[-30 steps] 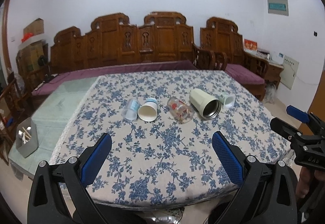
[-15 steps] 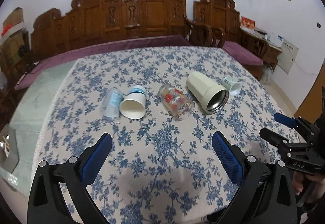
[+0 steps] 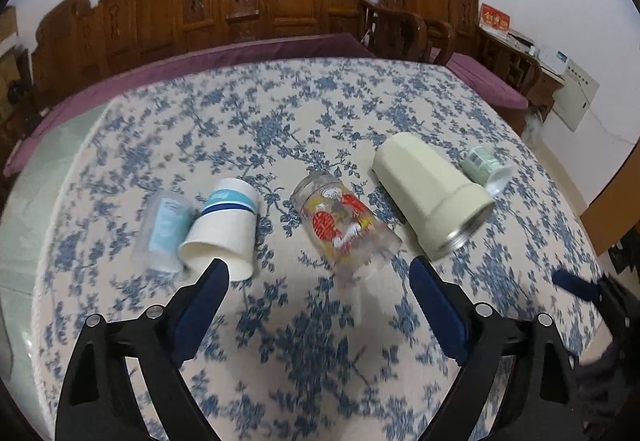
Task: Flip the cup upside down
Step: 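Move the left tool to the clear red-printed glass cup and grasp it, then lift the glass cup with the left tool and turn it upright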
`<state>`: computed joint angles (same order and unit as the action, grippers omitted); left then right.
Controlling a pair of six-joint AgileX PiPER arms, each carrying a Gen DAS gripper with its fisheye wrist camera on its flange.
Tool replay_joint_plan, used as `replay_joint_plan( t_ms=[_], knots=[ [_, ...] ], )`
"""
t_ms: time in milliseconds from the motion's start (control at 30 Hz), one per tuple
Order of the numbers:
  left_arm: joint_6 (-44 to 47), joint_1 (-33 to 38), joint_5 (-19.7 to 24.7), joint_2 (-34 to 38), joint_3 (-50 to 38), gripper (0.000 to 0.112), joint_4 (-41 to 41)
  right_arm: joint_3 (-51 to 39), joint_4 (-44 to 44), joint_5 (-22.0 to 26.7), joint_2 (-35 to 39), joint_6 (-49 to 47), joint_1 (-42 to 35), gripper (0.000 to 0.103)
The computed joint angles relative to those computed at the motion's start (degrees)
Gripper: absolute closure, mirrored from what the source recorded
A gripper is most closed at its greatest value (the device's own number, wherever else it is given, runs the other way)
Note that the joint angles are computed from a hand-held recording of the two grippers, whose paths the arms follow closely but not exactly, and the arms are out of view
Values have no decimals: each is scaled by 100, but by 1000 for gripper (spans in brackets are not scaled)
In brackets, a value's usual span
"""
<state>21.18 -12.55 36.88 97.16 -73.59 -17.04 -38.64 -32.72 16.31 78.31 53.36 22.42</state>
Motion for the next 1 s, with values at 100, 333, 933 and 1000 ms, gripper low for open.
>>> replay_joint_plan(
  t_ms=[100,333,933,1000],
  knots=[
    [-128,-3,284,573,-595,33,-89,-37,80,-106,169,-104,-49,19],
    [-616,-82,907,1655,-1993,34,-26,14,177,-352,369,-167,-126,20],
    [-1786,-429,2266,3126,-3856,46,627,213,277,-552,342,-331,-309,20],
    [-1850,-400,2472,3310,-4110,45,538,231,394,-584,373,-432,-329,20]
  ],
)
